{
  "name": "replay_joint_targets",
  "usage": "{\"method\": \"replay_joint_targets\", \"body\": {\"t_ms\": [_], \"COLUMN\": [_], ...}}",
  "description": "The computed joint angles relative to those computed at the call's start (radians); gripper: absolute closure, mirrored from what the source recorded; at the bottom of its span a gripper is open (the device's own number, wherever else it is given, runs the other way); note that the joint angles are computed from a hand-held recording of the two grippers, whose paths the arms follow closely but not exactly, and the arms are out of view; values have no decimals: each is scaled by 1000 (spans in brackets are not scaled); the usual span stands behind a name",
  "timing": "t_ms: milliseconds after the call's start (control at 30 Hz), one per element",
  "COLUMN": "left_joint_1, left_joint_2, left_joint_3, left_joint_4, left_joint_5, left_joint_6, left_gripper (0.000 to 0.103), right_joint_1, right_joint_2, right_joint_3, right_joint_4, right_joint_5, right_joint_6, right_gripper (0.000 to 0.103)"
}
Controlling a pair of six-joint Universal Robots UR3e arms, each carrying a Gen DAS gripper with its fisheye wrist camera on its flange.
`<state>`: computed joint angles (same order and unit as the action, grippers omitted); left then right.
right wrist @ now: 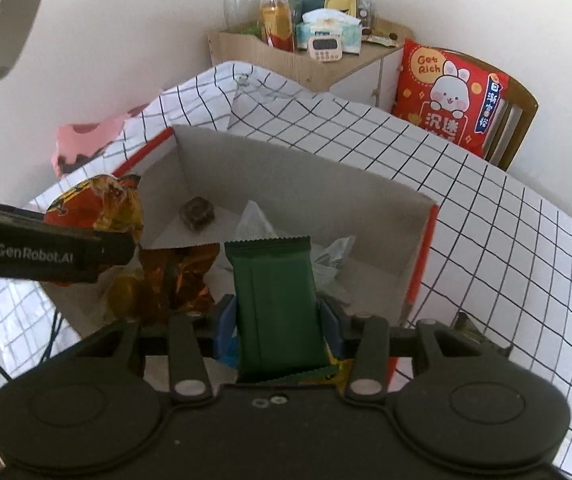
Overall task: Organize snacks
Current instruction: 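Carry the chip bag with the left tool while the right tool carries the green bar into the box, then lower both items into the box and open both tools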
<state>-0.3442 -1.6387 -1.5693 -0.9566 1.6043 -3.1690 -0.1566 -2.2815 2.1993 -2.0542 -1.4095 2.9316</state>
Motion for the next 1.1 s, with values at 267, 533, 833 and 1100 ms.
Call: {"method": "replay_joint_targets", "body": {"t_ms": [267, 533, 833, 1100], "left_joint_1": [-35, -44, -45, -34], "left_joint_2": [-97, -131, -124, -37], "left_joint_3": [43, 50, 41, -34], "left_joint_4": [-5, -9, -6, 34], "left_joint_5": [33, 35, 32, 6], "left_joint_6": [-1, -1, -9, 3], "left_gripper": [36, 36, 36, 35], "right_joint_1": [55, 66, 50, -20], "right_joint_2": [103, 127, 116, -6], "right_joint_3": [40, 60, 69, 49], "right_joint_4": [-97, -112, -94, 34], "right_joint_5": [-37, -36, -17, 54], "right_joint_6": [0, -10, -20, -59], "right_gripper": [60, 59, 59, 47]}}
